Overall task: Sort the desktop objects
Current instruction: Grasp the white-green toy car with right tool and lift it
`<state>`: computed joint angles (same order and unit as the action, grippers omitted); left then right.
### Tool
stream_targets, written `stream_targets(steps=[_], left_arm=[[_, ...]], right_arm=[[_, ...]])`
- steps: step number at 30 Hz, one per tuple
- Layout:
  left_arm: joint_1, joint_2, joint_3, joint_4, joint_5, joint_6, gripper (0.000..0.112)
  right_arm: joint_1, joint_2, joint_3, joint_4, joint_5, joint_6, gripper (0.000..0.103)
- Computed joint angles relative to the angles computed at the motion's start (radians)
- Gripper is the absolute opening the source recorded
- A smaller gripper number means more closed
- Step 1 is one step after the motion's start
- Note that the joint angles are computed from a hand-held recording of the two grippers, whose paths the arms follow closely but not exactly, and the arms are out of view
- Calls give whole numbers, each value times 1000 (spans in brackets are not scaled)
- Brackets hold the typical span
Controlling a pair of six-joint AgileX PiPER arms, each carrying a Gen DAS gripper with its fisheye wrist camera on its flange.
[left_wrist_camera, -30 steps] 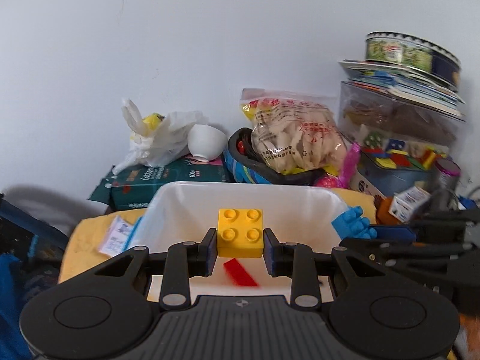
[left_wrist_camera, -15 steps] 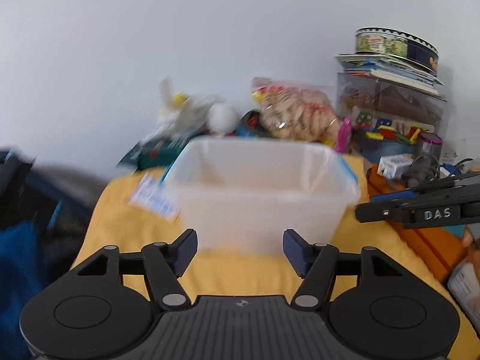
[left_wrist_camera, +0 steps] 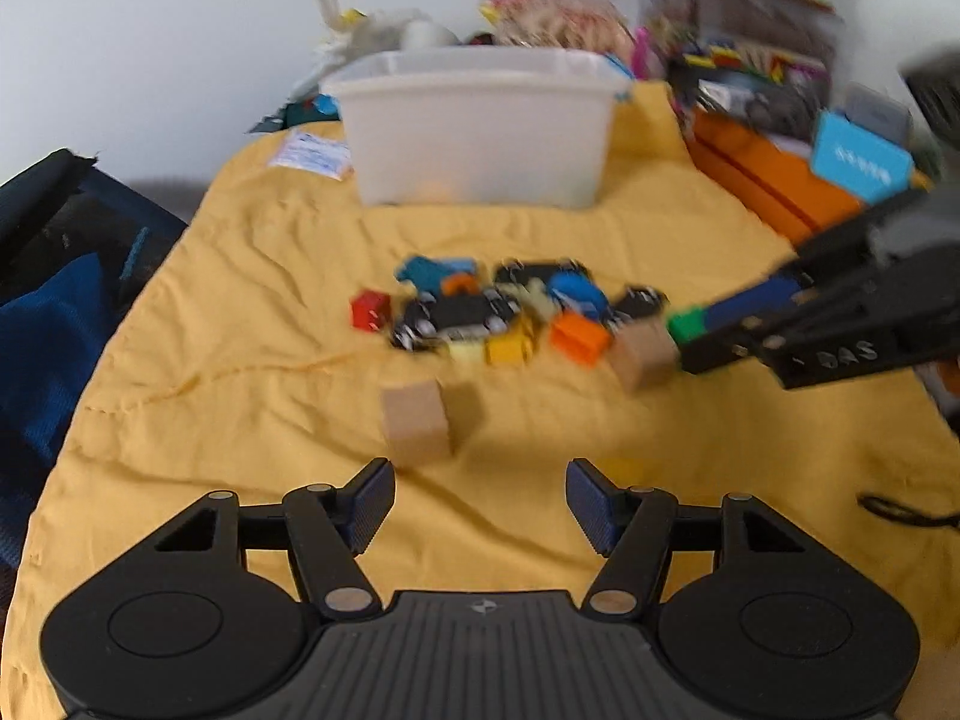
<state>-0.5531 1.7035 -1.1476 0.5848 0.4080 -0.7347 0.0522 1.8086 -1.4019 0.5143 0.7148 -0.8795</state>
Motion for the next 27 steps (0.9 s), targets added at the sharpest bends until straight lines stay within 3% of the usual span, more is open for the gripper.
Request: stream_targets(steps=[2, 5, 8, 14, 17, 21, 27], left_arm=[[-9, -14, 17, 31, -9, -41, 67], [-4, -21, 23, 35, -10, -60, 67], [-1, -19, 26, 36, 7, -90, 67], [17, -41, 49, 39, 11, -123, 67], [28, -57, 59, 54, 1, -139, 67], [43, -53, 53, 19, -23, -93, 67], [35, -11, -8, -92, -69, 87, 67]], right_arm=[[39, 0, 1, -14, -45, -41, 32], [85, 14, -11, 81, -111, -254, 32], [175, 88, -72, -23, -209, -262, 32], [259, 245, -234, -235, -196, -149, 30], [230, 214, -209, -139, -180, -139, 20], [140, 116, -146, 26, -72, -49, 20], [-91, 45, -60, 197, 247, 193, 20]])
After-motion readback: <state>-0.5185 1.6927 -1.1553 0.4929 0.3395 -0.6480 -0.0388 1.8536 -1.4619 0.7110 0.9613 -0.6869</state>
